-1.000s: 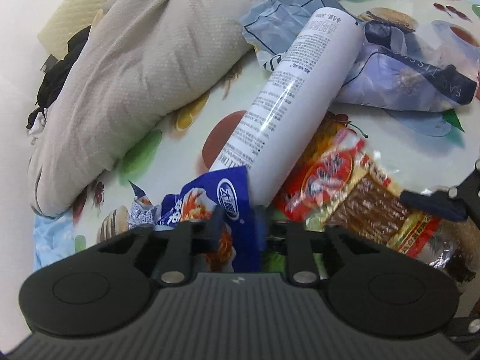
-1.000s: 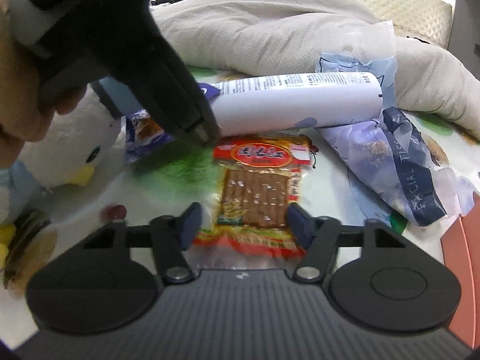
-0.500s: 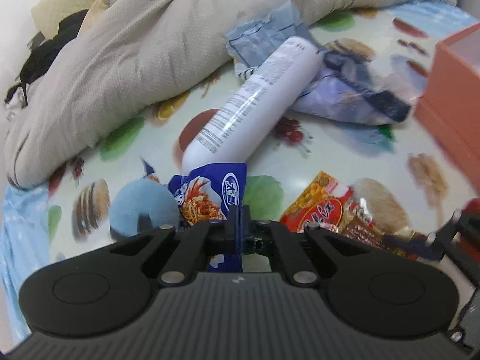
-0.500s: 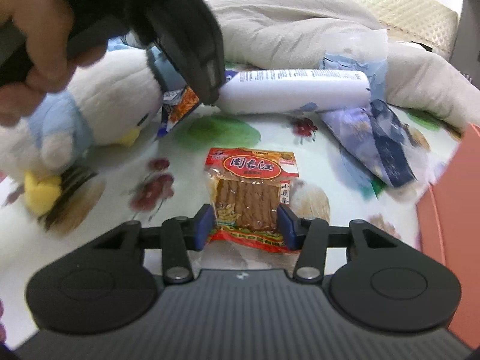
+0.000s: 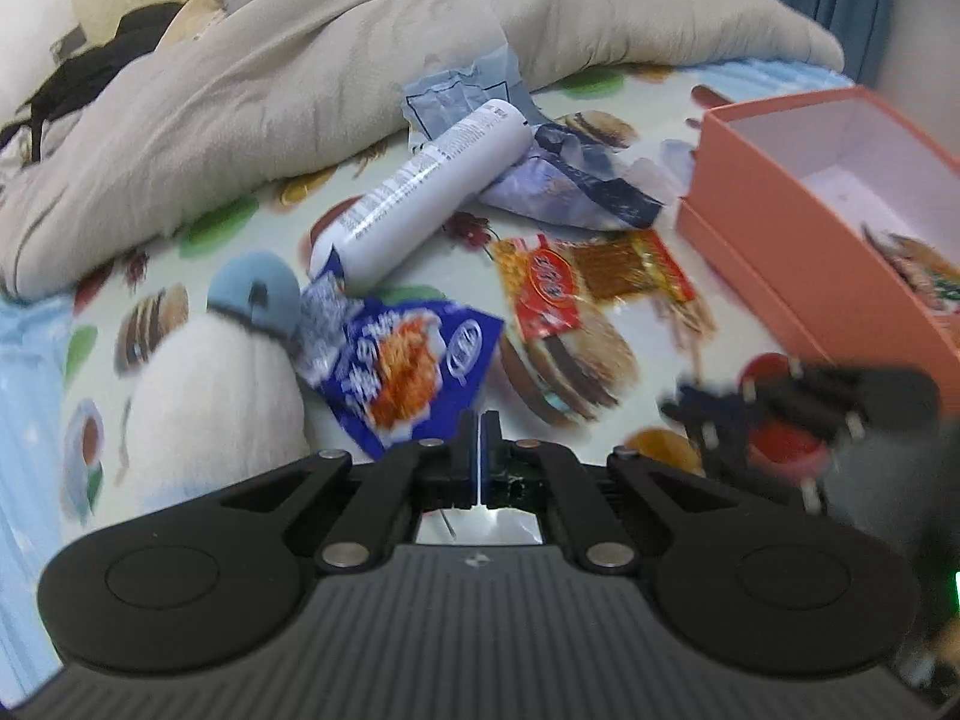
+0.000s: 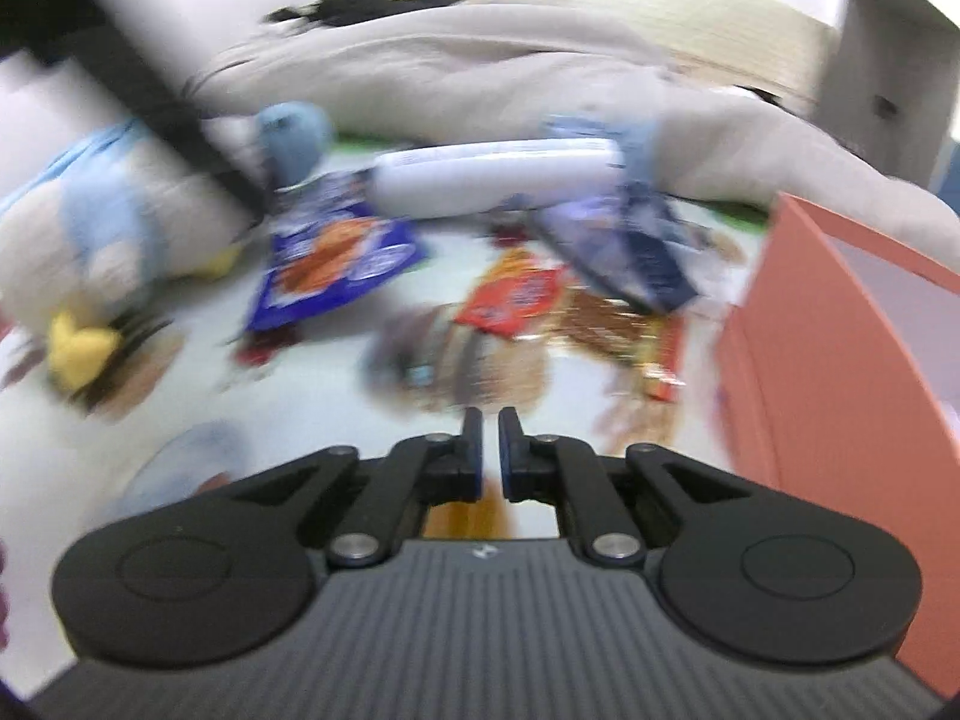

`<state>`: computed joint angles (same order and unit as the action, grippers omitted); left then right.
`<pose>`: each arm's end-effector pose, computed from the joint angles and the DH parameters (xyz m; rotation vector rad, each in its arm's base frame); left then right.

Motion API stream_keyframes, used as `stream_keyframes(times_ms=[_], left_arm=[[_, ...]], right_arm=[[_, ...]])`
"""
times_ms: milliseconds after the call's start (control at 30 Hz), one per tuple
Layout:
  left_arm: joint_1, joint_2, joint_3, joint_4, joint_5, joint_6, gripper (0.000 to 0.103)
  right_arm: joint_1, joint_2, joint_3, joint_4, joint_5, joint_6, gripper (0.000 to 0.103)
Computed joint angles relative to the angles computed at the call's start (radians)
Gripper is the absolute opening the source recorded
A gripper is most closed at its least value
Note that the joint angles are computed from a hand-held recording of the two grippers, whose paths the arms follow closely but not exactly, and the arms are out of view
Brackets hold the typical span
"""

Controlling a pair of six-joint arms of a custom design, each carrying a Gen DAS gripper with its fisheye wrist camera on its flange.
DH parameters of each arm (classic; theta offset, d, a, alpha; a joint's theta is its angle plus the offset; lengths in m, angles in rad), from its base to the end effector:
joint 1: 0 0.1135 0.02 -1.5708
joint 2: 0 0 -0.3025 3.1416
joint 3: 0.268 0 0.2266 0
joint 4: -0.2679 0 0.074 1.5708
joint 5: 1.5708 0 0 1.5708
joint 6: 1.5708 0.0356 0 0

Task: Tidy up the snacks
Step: 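Lift the blue bag with the left tool while the right tool hovers over the orange dried-meat packet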

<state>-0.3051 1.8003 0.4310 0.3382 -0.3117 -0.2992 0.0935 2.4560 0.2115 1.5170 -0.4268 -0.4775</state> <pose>0.2387 -0.0637 0.1134 -0.1026 2.5328 0.1714 0.2418 0.0375 0.0261 -0.8343 2.0743 0.2828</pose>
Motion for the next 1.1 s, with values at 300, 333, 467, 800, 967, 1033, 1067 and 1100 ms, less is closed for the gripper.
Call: stream_keyframes(times_ms=[300,333,467,800,967,1033,1067,1100], left_arm=[[0.177,0.120,-0.014,0.214,0.170,-0.103,0.031],[0.191,0.145,0.021,0.192,0.179,-0.113,0.044],[0.218,0.253,0.198,0.063,0.148,-0.121,0.082],[0.298,0.428,0.553,-0.267,0.062,-0.222,0.095],[0.273,0.501,0.662,-0.355,-0.010,-0.297,0.095],[0.264,0.519,0.685,-0.376,-0.010,-0.325,0.094],[0.256,0.533,0.704,-0.396,-0.010,-0.330,0.093],[0.253,0.548,0.722,-0.414,0.003,-0.331,0.089]], right_arm=[[0.034,-0.005,0.227,-0.228,0.007,0.081,0.075],[0.039,0.001,0.246,-0.242,-0.010,0.082,0.089],[0.090,0.041,0.288,-0.214,0.022,0.051,0.090],[0.093,0.070,0.481,-0.360,0.066,0.177,0.090],[0.126,0.074,0.530,-0.423,0.167,0.179,0.090],[0.121,0.073,0.528,-0.433,0.162,0.186,0.089],[0.112,0.071,0.531,-0.451,0.142,0.189,0.089],[0.105,0.067,0.524,-0.455,0.132,0.189,0.085]])
